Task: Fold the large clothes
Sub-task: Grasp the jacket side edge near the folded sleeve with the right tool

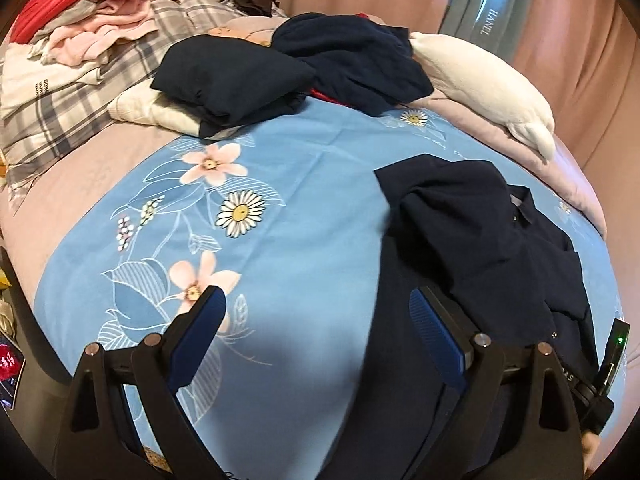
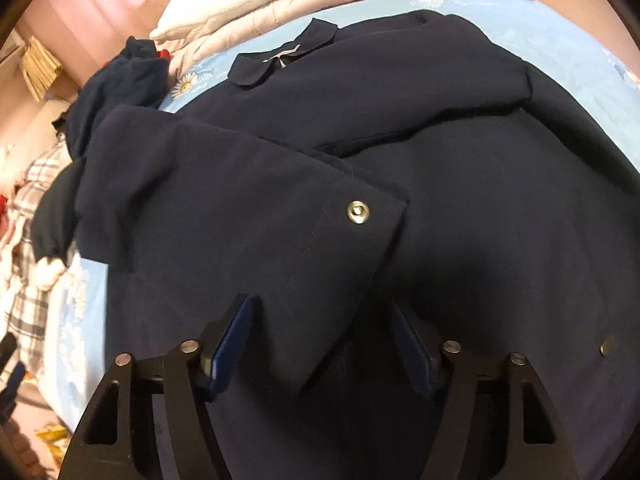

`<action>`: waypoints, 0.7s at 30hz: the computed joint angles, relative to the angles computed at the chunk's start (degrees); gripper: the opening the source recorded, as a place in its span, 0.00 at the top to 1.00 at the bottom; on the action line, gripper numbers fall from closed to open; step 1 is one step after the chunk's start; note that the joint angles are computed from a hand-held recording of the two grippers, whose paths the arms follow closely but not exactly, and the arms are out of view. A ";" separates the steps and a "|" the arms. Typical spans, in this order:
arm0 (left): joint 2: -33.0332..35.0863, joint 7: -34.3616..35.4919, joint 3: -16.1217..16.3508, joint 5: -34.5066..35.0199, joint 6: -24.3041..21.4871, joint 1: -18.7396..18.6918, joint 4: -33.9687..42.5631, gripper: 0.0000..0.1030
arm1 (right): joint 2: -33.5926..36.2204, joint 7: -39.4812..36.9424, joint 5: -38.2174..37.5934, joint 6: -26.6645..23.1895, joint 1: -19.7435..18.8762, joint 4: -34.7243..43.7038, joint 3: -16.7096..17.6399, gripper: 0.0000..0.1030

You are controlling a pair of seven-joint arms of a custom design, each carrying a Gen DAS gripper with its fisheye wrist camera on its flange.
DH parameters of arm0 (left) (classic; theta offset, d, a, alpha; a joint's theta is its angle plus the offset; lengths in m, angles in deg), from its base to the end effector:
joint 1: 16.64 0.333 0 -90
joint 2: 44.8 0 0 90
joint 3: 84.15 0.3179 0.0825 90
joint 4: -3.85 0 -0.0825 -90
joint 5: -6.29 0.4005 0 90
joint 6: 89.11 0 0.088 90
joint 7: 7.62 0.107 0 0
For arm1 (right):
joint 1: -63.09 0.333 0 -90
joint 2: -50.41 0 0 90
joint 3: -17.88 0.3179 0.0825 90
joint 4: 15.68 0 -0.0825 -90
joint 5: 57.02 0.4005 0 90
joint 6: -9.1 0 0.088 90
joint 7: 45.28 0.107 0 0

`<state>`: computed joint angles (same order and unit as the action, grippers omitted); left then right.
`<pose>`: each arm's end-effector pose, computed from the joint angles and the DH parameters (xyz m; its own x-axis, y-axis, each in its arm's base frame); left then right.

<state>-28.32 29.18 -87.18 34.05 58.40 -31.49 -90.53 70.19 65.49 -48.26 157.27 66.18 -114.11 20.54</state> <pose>0.6714 -0.2203 0.5142 0.2339 -0.9594 0.1575 -0.7115 -0.2793 -0.6448 0.7037 0.0644 0.4388 -0.2859 -0.9056 -0.3134 -0.8229 0.3996 -0.4040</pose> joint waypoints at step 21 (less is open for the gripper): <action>0.66 0.36 0.05 -3.31 1.34 2.59 -1.08 0.09 | -1.58 6.46 -27.14 2.13 4.51 15.08 -6.92 0.96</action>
<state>-27.66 29.54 -87.14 30.74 59.74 -28.90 -91.61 68.61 71.95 -75.40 159.39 70.69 -99.03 13.62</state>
